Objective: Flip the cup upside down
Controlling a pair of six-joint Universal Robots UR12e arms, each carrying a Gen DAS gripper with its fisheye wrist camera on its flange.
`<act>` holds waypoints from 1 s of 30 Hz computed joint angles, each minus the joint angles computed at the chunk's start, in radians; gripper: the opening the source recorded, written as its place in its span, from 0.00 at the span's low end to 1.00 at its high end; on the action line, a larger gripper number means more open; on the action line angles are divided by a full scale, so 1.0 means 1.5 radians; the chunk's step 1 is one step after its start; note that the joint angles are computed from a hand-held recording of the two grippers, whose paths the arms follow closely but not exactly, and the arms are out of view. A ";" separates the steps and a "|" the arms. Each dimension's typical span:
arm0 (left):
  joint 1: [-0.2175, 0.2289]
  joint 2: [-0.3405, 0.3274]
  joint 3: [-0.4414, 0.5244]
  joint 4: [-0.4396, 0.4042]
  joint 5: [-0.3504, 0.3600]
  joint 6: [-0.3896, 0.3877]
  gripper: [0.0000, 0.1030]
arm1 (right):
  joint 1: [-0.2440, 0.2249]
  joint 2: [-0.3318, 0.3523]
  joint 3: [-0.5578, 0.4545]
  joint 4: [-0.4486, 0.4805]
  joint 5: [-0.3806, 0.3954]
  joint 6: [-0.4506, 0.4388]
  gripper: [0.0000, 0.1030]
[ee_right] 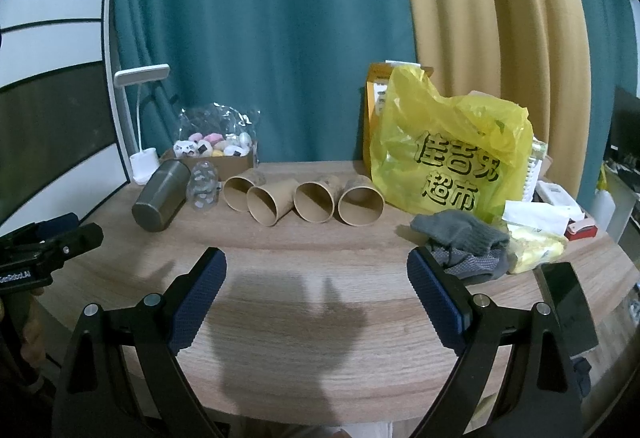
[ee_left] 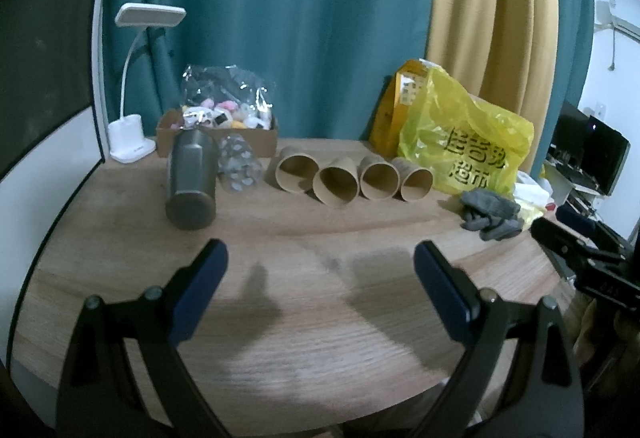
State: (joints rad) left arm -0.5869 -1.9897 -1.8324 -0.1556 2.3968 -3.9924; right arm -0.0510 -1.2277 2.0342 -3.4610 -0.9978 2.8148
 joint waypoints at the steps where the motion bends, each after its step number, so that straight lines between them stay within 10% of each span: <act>1: 0.002 -0.001 0.002 -0.003 -0.006 0.001 0.93 | 0.000 0.002 -0.003 0.005 -0.002 0.000 0.91; 17: 0.123 -0.072 0.185 -0.192 -0.309 0.126 0.93 | 0.003 0.076 -0.144 0.208 -0.069 0.033 0.91; 30: 0.170 -0.211 0.443 -0.358 -0.403 0.247 0.93 | -0.021 0.143 -0.254 0.266 -0.087 0.094 0.91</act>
